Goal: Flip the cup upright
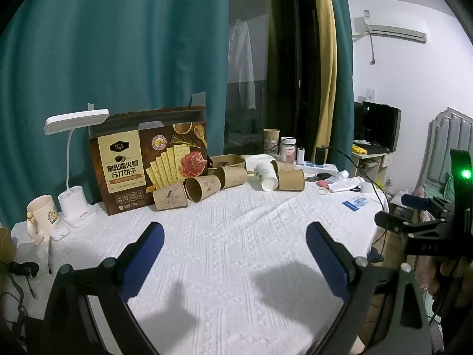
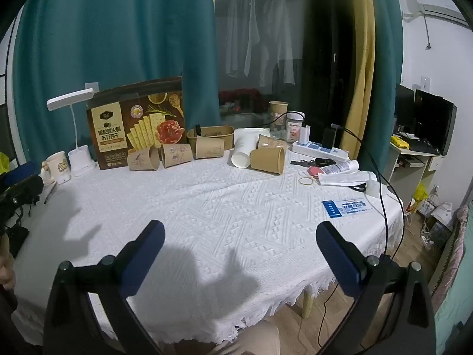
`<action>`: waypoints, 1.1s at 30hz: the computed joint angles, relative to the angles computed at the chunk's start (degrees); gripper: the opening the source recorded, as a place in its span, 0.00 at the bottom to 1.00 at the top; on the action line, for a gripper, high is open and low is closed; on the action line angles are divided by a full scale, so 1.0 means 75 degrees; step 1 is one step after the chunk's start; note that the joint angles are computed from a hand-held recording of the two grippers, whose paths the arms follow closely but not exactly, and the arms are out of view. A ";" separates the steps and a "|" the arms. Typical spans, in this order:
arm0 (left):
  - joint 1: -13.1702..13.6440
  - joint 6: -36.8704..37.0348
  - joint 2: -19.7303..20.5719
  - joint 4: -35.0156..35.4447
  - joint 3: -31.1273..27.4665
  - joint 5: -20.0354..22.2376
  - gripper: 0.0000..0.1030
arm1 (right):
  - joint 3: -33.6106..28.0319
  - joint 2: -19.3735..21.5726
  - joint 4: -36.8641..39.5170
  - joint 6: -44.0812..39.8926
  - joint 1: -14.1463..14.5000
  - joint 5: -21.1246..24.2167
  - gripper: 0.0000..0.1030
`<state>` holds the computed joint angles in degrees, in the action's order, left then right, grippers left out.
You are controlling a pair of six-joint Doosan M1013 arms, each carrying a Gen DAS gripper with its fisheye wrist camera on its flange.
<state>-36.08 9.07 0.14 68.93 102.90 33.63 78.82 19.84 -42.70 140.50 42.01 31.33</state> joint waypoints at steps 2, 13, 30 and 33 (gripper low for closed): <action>-0.0011 0.0111 -0.0011 -0.0100 -0.0055 0.0027 0.94 | 0.0000 0.0002 -0.0012 0.0032 0.0001 -0.0010 0.98; -0.0032 -0.0006 -0.0013 0.0004 -0.0031 0.0023 0.94 | 0.0005 0.0011 -0.0100 0.0083 0.0003 -0.0034 0.98; -0.0033 0.0056 0.0010 -0.0040 -0.0103 0.0073 0.94 | -0.0047 0.0048 -0.0049 0.0002 -0.0001 0.0008 0.98; -0.0037 0.0085 0.0038 -0.0083 -0.0145 0.0103 0.94 | -0.0048 0.0044 -0.0043 -0.0007 0.0000 0.0011 0.98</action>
<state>-36.36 9.70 0.43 68.30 101.81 34.40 78.46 20.17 -43.03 140.44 42.01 31.41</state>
